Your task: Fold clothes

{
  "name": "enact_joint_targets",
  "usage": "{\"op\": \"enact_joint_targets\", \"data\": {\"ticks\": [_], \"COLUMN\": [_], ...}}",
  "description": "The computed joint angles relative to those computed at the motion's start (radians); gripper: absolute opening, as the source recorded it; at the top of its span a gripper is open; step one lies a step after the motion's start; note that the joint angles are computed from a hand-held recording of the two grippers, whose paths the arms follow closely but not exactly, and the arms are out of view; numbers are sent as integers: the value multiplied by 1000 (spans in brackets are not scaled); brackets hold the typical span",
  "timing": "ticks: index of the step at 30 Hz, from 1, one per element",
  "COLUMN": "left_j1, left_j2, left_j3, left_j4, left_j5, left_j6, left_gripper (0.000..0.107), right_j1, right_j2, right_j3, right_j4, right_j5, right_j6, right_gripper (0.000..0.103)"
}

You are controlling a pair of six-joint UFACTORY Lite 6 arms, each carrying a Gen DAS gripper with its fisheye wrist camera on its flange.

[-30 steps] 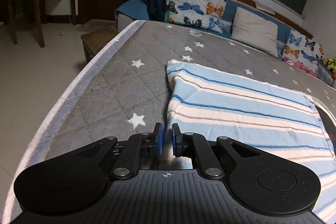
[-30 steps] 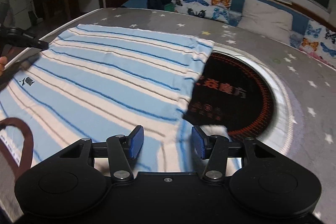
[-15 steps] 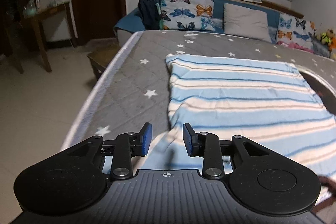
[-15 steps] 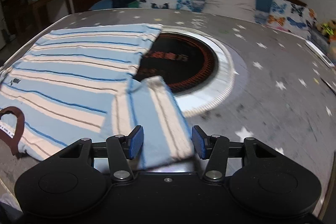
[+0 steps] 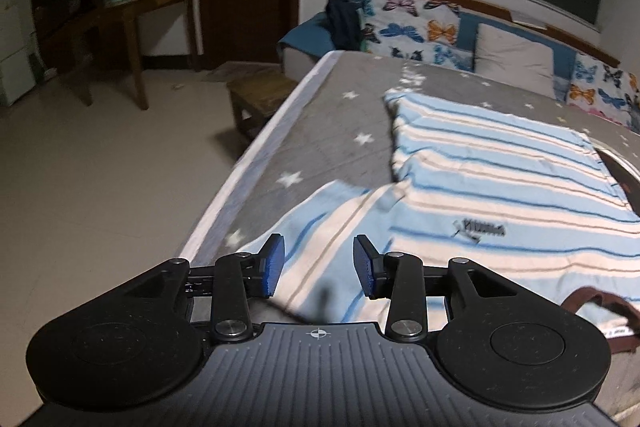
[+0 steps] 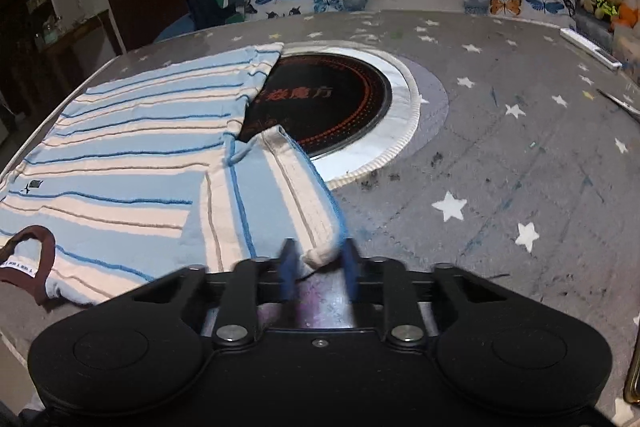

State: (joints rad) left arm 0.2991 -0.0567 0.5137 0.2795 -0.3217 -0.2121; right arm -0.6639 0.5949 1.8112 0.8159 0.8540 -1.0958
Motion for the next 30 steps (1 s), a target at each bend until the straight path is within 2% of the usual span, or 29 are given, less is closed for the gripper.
{"op": "enact_joint_targets", "data": {"ticks": [7, 13, 19, 26, 30], "left_j1": [76, 119, 130, 126, 133], "left_j2": [-20, -33, -38, -7, -2], "left_j3": [-32, -47, -54, -33, -21], "left_j4": [54, 155, 169, 146, 169], "left_j5": [4, -5, -15, -10, -10], "left_j6": [-51, -139, -158, -156, -185], "left_gripper": [40, 43, 46, 49, 51], "right_j1": [36, 149, 266, 315, 305], "right_j2": [-82, -114, -79, -39, -18], "right_j3": [2, -5, -17, -49, -6], "right_j4": [127, 158, 122, 72, 41], "right_j5": [76, 137, 137, 135, 186], "right_j6": [-97, -125, -116, -116, -93], "right_gripper": [11, 11, 11, 11, 20]}}
